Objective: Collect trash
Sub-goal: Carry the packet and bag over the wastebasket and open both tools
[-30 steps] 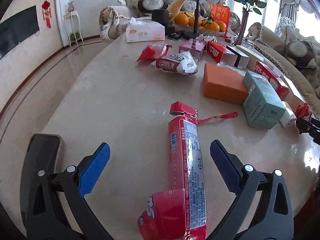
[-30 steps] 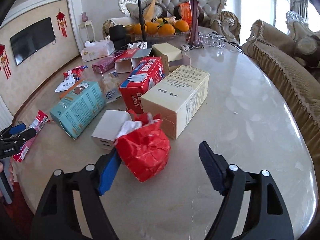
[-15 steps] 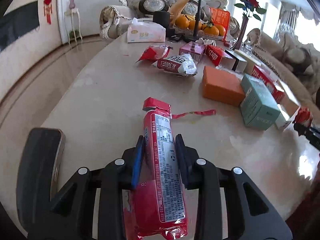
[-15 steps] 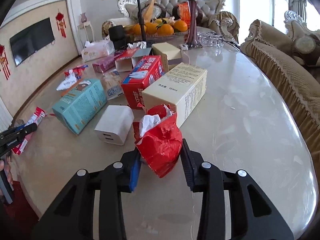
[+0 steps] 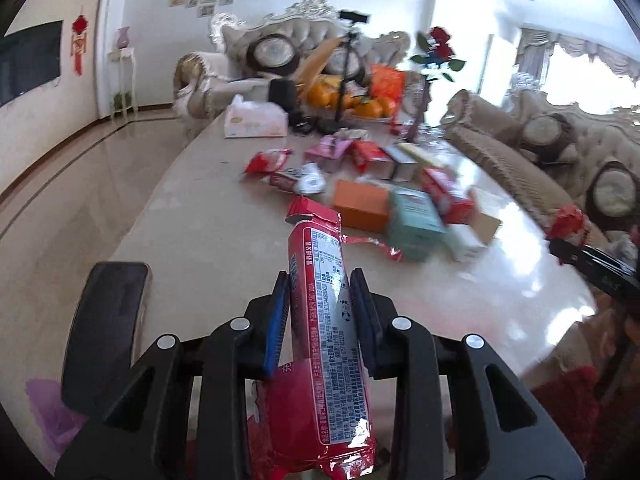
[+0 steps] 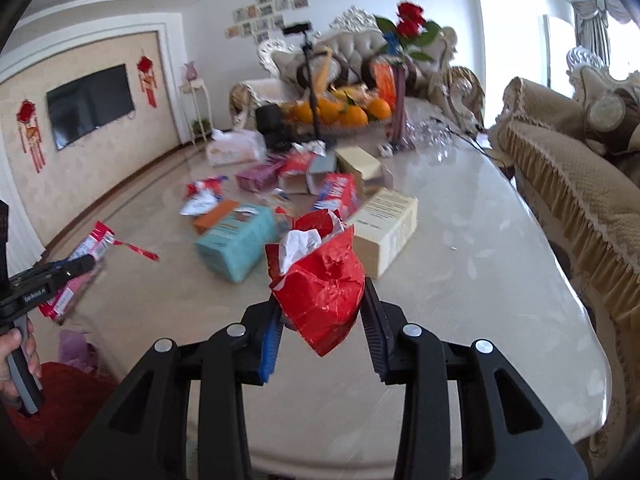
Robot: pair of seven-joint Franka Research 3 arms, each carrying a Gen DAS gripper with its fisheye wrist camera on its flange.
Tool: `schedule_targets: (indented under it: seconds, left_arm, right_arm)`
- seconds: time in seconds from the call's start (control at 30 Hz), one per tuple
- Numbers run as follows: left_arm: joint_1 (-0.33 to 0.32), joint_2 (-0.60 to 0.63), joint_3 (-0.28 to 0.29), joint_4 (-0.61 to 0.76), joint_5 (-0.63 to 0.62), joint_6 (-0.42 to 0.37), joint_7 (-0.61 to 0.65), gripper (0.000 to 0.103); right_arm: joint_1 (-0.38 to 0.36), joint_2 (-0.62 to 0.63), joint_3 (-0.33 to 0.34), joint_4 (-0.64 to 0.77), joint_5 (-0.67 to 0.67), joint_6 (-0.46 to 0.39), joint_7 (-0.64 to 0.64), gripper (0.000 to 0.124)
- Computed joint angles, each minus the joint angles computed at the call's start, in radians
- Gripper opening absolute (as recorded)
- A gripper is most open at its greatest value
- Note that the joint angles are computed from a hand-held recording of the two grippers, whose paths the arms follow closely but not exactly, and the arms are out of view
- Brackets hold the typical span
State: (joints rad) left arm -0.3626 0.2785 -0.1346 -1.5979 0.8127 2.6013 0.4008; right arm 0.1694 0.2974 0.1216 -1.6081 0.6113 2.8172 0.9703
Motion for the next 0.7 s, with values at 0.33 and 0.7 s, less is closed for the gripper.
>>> schedule_targets:
  seconds: [0.33,0.7]
  left_arm:
    - [-0.010,-0.188,-0.119,-0.289,-0.143,0.111,0.124,0.031]
    - [0.017,0.007,-0.201,-0.266,-0.668,0.024,0.549,0.031]
  right_arm:
    - [0.039,-0.310,-0.001,-0.378,0.206,-0.143,-0.254,0.035]
    - [0.087,-0.176,-0.056,-0.384,-0.081,-0.391,0.022,0.035]
